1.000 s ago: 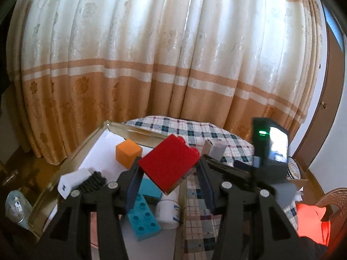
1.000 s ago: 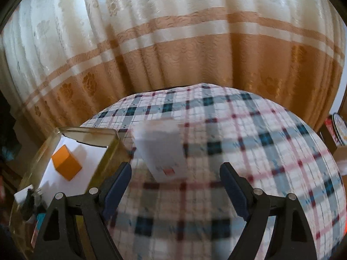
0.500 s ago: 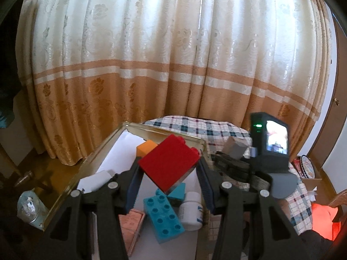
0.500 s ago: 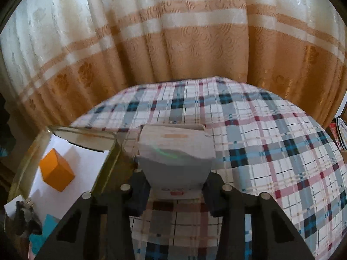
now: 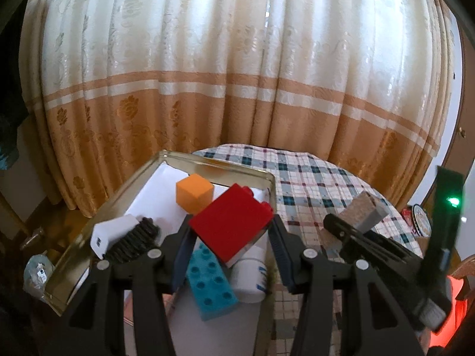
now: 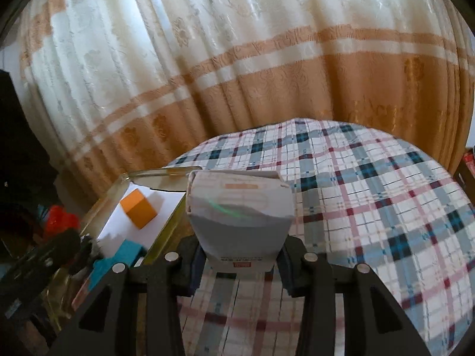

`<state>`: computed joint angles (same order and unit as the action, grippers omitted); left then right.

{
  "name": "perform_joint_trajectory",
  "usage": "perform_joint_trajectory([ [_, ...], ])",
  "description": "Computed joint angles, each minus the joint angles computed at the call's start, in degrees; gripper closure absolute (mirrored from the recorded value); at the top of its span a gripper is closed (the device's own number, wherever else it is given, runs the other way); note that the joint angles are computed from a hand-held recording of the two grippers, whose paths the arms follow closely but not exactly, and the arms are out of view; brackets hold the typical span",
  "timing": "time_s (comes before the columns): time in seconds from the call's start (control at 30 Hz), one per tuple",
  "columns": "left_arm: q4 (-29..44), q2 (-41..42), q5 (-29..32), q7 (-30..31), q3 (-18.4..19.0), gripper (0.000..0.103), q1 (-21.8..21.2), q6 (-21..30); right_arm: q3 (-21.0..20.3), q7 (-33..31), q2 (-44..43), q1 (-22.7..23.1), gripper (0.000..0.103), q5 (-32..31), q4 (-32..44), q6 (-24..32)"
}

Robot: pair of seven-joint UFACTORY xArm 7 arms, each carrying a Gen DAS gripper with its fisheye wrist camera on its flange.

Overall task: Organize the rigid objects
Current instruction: 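Carry the white box toward the tray with the right tool while the left holds the red cube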

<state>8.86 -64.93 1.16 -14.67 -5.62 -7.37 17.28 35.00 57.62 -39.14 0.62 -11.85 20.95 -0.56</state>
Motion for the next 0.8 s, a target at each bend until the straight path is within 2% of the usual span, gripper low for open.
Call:
perform_joint_trajectory([
  [0.1,-0.2,-0.3,0.3,-1.0,-1.8,0.054,-0.5,0.2,0.4,0.9,-3.2,0.4,0.059,0.3,-1.5,-0.1],
  [0.17,-0.1,-0.3,0.7,-1.9,-2.9,0.054,-0.3,0.3,2.5,2.4,-6.9,-1.2,0.059,0.3,-2.3,0.9],
  [0.23,0.0,-0.3,1.4,-2.4,-3.6,0.054,-0.2,0.4,2.2,2.7,-7.3,-1.1,0.059,0.0,-2.5,1.0],
  [0.47,-0.1,-0.6,3.0,-3.6,-4.4,0.054,0.5,0.5,1.9,3.0,-6.8,-1.0,0.059,-1.2,-1.9,2.4],
  [0.8,-0.1,-0.9,3.6,-3.8,-3.5,0.054,0.4,0.9,2.0,4.3,-7.2,-1.1,0.059,-2.1,-1.9,3.1],
])
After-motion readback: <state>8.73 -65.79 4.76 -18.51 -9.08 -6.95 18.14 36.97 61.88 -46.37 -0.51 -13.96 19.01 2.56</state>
